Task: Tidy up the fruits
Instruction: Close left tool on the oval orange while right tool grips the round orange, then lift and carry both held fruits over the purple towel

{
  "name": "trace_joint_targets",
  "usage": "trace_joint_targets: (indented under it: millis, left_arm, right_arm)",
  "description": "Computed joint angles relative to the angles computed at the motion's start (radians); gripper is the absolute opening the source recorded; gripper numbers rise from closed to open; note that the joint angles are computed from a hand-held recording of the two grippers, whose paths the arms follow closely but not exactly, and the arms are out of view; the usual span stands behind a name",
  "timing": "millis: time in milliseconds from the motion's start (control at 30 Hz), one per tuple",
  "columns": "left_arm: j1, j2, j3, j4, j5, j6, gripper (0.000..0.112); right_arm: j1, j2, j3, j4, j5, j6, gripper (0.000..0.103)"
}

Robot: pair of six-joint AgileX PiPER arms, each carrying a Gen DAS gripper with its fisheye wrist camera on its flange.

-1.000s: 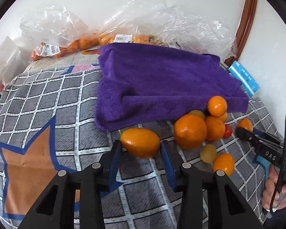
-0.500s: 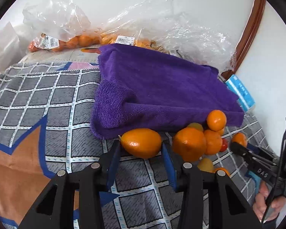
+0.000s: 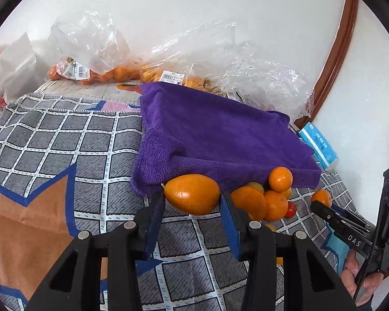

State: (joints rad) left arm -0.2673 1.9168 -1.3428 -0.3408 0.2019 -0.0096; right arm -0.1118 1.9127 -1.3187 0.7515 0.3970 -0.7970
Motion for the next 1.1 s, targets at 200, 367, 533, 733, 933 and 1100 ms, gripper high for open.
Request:
trace_joint_targets:
  millis: [200, 367, 533, 733, 933, 1100]
  left_arm:
    - [-0.002, -0.014, 0.024, 0.032, -0.031, -0.032, 0.041]
    - [-0.006, -0.028, 0.046, -0.138, -0.054, 0.153, 0.041]
    - [-0.019, -0.037, 0.057, -0.245, -0.063, 0.286, 0.041]
    - [-0.021, -0.050, 0.077, -0.422, -0.074, 0.471, 0.041]
    - [-0.017, -0.054, 0.084, -0.491, -0.080, 0.521, 0.041]
    - [-0.004, -0.057, 0.089, -0.588, -0.074, 0.599, 0.041]
  right_arm:
    - [0.001, -0.008, 0.009, 0.026, -0.004, -0.023, 0.043]
    - [0.009, -0.021, 0.029, 0.055, -0.024, -0.068, 0.043]
    - [0.007, -0.029, 0.042, 0.083, -0.037, -0.083, 0.043]
    - [-0.005, -0.040, 0.057, 0.146, -0.043, -0.131, 0.043]
    - [-0.004, -0.043, 0.057, 0.118, -0.056, -0.091, 0.043]
    - [0.005, -0.052, 0.064, 0.041, -0.055, 0.005, 0.043]
